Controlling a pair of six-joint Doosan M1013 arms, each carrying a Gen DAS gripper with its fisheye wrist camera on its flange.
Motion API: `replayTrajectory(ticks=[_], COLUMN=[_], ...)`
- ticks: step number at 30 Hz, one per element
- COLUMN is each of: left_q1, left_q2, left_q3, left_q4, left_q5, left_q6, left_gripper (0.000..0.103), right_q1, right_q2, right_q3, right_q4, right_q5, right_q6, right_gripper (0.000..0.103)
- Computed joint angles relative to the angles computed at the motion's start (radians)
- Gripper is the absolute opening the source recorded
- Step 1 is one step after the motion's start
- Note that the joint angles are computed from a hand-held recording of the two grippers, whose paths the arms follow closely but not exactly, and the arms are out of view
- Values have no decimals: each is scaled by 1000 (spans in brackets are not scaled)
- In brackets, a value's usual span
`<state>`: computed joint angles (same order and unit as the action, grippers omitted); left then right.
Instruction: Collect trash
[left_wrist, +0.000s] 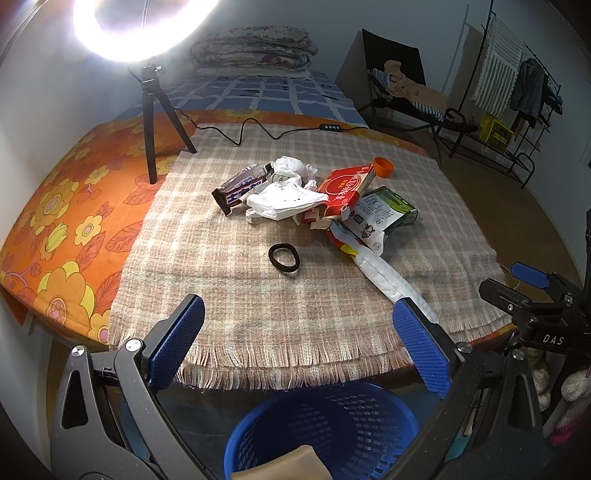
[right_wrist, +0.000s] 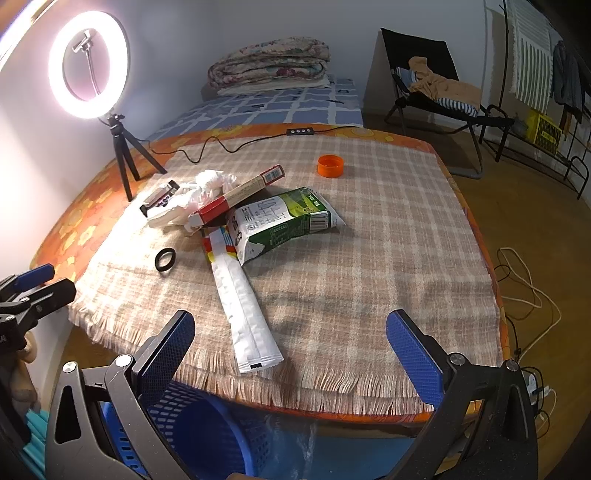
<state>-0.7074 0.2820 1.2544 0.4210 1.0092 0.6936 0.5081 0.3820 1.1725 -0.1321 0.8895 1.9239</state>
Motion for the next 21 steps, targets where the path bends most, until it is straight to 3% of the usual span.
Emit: replayTrajectory(ticks=[21], left_q1=[5], left_q2=[1], left_q3=[12], left_q4=[-4], left_q5=[-7], left_q6=[-2], left_gripper=[103], right_q1=[1], right_q2=[1], right_q3=[-1], right_q4=[-6], right_q5=[2], right_q6=[2], right_gripper=[103])
